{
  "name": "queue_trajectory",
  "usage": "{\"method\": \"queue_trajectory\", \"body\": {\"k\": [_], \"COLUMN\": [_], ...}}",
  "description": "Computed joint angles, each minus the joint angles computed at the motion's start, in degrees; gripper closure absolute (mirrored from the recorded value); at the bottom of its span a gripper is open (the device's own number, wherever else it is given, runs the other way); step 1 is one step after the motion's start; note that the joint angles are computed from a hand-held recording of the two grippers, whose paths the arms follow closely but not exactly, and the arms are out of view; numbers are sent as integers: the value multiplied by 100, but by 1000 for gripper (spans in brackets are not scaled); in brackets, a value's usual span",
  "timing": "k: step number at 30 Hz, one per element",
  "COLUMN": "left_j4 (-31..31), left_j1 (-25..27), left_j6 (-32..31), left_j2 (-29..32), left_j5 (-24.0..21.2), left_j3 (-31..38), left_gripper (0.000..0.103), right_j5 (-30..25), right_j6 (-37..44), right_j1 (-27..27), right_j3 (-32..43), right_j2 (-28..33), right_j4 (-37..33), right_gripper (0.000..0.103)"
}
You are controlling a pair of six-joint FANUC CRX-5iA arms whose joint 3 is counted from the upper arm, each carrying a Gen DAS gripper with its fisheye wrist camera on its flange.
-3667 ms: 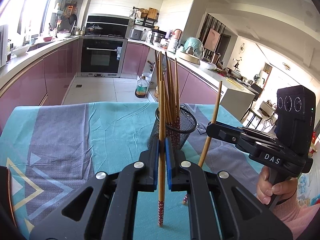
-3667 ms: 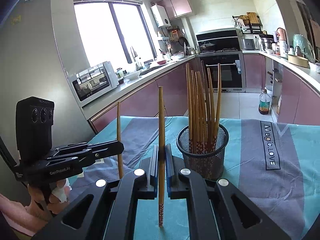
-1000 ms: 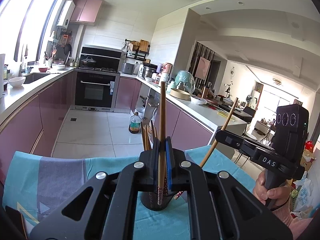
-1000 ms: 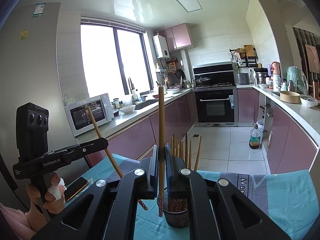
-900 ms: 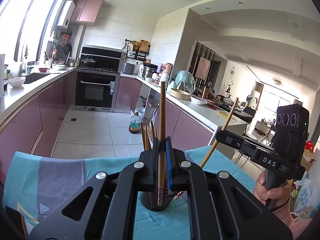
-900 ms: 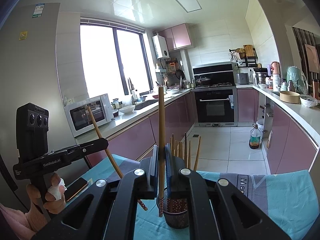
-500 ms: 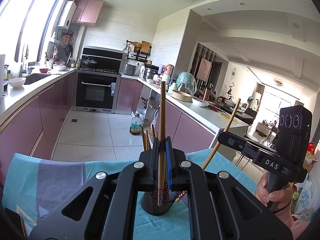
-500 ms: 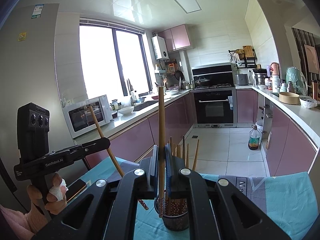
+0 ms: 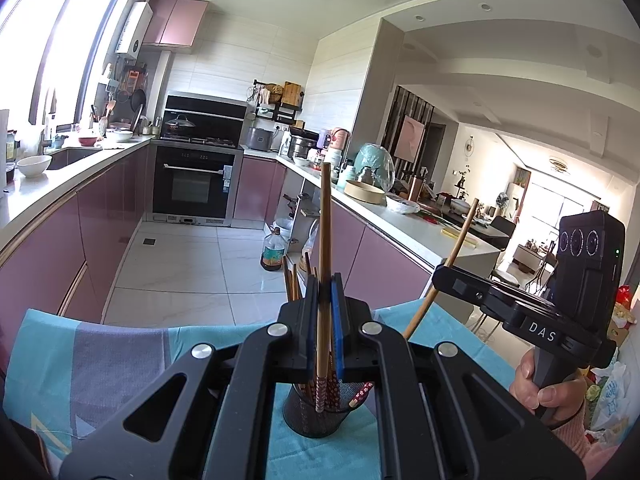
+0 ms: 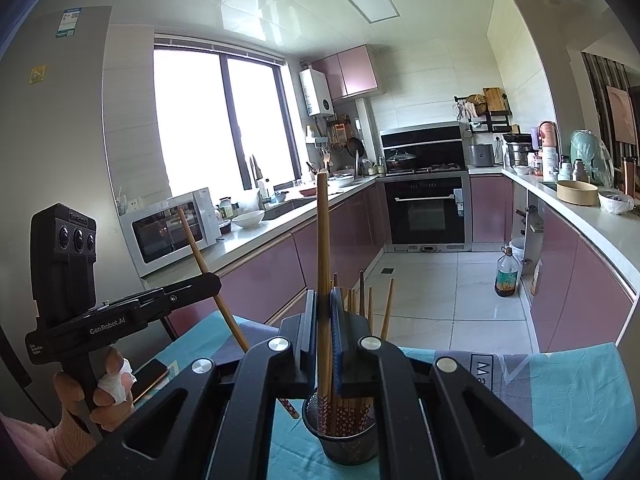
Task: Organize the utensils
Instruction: 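Lower both chopsticks into the mesh cup among the others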
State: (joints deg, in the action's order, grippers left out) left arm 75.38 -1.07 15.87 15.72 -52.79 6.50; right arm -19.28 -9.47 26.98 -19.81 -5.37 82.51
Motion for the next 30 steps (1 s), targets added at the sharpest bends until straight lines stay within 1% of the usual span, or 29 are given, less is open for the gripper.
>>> {"method": "queue_trajectory", "body": {"k": [16, 25, 30], "left_j4": [-83, -188, -221], "left_j1": [-5, -24, 12], "left_j6": [113, 286, 347], "left_j2": [58, 175, 227], "left_j5": [-60, -104, -155], "left_j3": [123, 303, 360], "left_gripper": [96, 96, 96], "right_j5": [-31, -26, -90], "right_j6": [110, 158, 333], "right_j1": [15, -5, 26], "right_j3": [39, 46, 133], "right_j2": [53, 101, 159], "right_j4": [-142, -269, -491], "right_gripper": [98, 98, 98]}}
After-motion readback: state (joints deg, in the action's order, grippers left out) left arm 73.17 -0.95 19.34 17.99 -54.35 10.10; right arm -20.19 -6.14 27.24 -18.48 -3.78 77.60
